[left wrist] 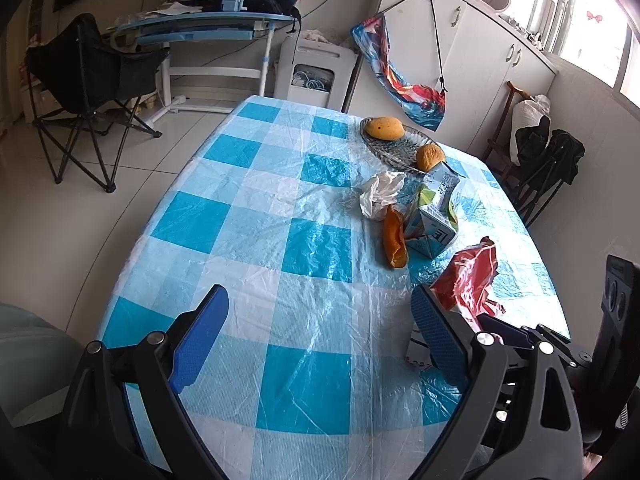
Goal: Collect trash
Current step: 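Grasp the red snack bag with the right gripper while the left gripper grasps the orange sweet potato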
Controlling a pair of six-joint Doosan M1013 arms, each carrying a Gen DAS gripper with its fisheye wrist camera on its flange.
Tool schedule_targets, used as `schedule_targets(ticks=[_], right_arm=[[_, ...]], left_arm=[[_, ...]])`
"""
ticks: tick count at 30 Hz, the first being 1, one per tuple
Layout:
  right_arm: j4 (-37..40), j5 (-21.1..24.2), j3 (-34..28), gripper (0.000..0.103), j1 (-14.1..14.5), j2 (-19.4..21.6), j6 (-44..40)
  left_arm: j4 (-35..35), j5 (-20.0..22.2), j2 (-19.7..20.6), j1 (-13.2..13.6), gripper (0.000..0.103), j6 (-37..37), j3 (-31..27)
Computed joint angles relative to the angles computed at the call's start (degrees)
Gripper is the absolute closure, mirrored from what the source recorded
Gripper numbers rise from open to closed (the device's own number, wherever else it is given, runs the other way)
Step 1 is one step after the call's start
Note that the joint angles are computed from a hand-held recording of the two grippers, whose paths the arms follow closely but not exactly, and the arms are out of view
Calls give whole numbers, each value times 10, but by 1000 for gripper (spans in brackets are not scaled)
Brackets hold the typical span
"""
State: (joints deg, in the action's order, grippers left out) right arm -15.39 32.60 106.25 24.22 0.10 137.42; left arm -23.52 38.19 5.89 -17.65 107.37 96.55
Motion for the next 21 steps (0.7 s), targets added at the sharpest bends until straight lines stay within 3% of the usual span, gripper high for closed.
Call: schedule_targets(ticks=[2, 9, 17, 21], right_arm=[[22, -9, 5, 49, -6, -6, -12], [33, -11, 11, 63, -7, -21, -13], [22, -6, 25, 67, -21, -39, 19], [29, -21, 32, 67, -32, -46, 30]], left_arm=[[6, 4, 9, -5, 14, -6, -9], [32, 16, 42, -35, 14, -3, -41], [67, 20, 77, -60, 15, -24, -73], [87, 35, 89, -64, 27, -30, -83]])
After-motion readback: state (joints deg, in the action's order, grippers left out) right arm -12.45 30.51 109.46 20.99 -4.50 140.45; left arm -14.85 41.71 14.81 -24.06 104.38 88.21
